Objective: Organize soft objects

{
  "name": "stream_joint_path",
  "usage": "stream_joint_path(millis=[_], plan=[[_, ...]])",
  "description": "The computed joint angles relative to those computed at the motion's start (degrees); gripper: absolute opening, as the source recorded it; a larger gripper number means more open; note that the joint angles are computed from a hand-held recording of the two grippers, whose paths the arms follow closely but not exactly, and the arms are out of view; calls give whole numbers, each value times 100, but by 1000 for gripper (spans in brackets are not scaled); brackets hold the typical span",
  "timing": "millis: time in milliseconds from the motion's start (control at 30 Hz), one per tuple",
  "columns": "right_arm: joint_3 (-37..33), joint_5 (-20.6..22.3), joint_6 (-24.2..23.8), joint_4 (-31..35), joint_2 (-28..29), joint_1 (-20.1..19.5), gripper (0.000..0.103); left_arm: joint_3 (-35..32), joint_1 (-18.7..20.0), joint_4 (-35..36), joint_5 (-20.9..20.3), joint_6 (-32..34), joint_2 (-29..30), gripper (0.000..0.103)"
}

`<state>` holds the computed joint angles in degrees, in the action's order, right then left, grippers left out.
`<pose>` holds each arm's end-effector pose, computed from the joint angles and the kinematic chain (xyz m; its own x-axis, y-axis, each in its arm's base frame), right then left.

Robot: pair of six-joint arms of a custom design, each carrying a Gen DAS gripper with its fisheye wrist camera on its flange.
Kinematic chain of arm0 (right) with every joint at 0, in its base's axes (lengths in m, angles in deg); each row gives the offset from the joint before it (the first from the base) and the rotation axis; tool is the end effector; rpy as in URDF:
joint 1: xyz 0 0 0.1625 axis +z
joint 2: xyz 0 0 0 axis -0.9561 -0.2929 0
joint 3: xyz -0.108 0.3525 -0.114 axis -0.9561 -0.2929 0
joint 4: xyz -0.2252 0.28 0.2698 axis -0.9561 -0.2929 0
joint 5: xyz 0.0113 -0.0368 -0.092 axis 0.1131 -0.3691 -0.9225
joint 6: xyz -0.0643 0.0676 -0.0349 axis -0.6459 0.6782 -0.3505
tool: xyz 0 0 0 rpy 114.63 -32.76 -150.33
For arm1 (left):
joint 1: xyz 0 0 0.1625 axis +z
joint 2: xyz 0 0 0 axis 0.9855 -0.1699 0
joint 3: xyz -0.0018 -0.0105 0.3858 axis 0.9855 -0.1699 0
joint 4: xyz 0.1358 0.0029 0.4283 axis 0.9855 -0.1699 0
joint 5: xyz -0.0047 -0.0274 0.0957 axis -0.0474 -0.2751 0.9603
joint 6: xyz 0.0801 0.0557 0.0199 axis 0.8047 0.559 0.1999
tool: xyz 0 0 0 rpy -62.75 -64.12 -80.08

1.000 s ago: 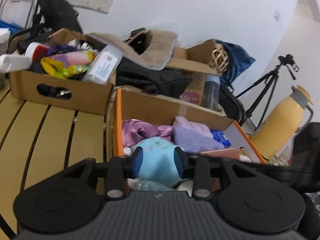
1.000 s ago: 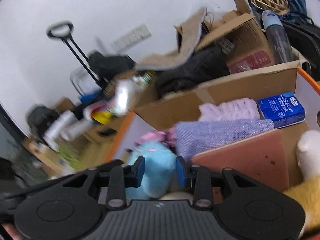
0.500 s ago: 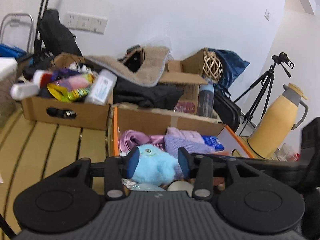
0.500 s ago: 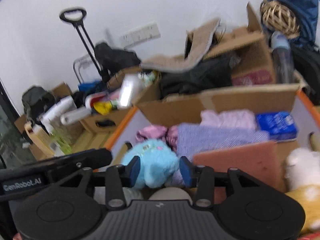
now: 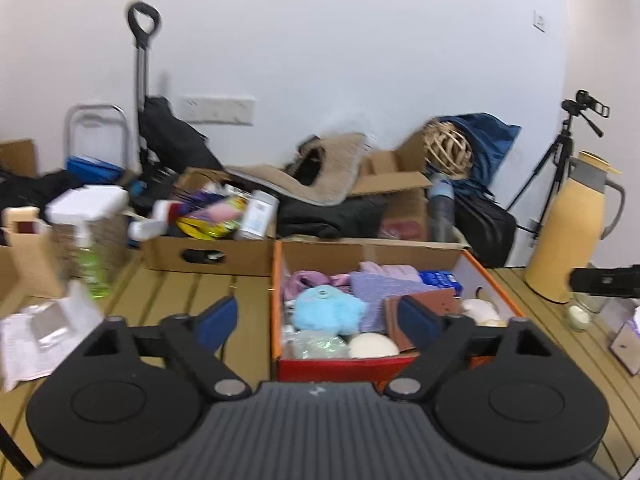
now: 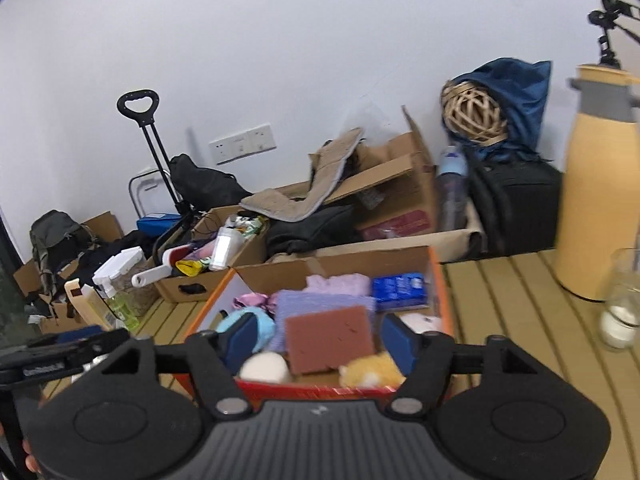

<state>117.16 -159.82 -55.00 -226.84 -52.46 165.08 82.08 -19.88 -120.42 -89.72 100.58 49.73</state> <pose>0.1563 -0.8366 0.2102 -0.8558 -0.3007 0.4210 -0.5147 0.5767 -0.6344 -0.1906 -0.7490 0.1938 -0.7620 -0.0408 -0.6463 0.5627 0.4524 -0.6919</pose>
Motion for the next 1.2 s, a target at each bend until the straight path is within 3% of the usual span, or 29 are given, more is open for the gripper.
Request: stream_joint_path(millis=[133, 367, 567, 933, 1033, 1200], plan=[[805, -54, -117, -555, -507, -46, 85, 483, -218, -380, 312, 203, -181, 96], [1863, -141, -336, -1255, -1106, -95, 86, 1326, -556, -1250, 424, 340, -532, 101], [3107, 42, -597, -2160, -1787, -115, 86, 2194, -1039, -2836, 916, 1049, -698, 103], [6025, 859, -1431, -4264, -3299, -383, 89, 4688, -2575, -5372, 1753, 1682, -1203, 103], [6720, 1019, -1494, -4597, -3657, -512, 90, 4991, -3058, -6273, 2229, 2152, -1105, 103], [7881, 1375, -1782, -5136, -4289, -723, 99, 5491, -3991, -7232, 3183, 2191, -958, 103]])
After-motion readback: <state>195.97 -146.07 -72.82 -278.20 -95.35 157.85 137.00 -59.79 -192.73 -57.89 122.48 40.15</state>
